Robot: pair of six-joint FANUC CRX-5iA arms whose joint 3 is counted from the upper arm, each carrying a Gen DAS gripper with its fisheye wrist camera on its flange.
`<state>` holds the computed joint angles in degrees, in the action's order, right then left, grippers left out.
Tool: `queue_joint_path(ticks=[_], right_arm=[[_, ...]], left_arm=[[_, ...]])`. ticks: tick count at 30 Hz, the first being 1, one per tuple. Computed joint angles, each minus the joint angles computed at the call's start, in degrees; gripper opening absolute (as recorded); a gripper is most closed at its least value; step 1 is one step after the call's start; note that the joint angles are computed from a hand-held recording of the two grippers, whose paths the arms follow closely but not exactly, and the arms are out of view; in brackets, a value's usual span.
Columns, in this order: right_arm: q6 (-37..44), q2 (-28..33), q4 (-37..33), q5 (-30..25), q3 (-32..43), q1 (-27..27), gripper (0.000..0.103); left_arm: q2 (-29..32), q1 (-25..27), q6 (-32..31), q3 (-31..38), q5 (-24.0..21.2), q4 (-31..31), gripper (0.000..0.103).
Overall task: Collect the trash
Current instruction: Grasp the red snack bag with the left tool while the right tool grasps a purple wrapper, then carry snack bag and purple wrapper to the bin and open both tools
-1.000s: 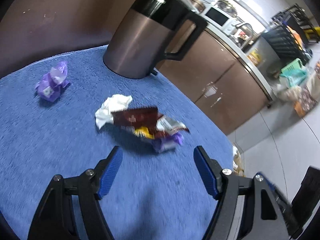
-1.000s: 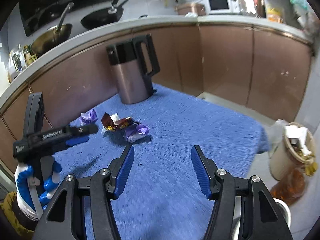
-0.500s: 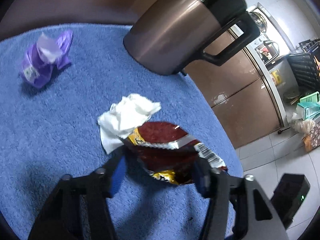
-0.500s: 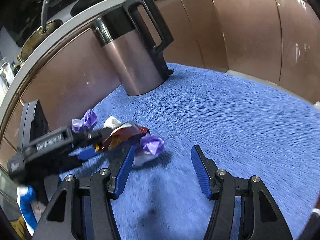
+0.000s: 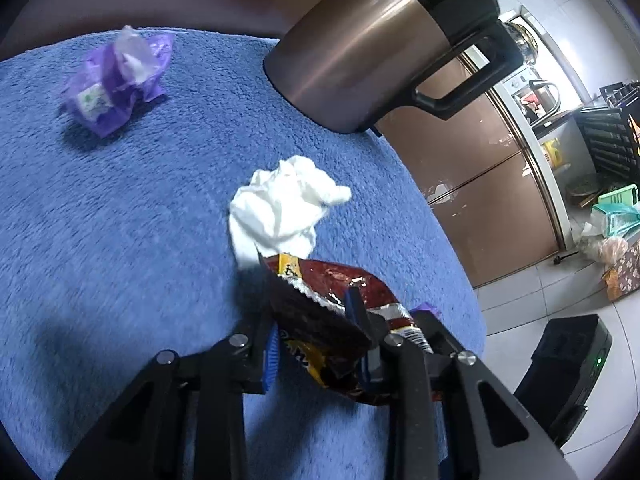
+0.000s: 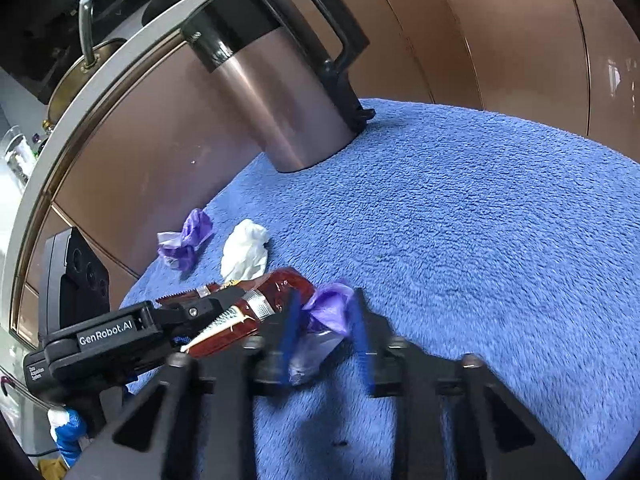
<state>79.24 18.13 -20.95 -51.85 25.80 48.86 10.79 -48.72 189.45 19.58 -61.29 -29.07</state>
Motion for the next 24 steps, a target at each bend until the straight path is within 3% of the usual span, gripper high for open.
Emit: queue_joint_path(ticks=[7,16,24], right_arm=[[-2.01,-7.94,4.36,3.61,-7.31,1.49,0.019],[-10.48,-23.82,15.56,10.56,-20.77,5.13,0.019],[-28.39,-39.29,38.51,14.62,-34.87,11.44,0.019]], left_arm=[[0.18,-5.28,0.51,5.31,-7.83,-4.94,0.027],[2.63,-14.59,-1.54,16.65,-19.99,-13.72,0.027],[8.23,-21.39,-9.03,30.26,-25.99,-20.48,0.027]])
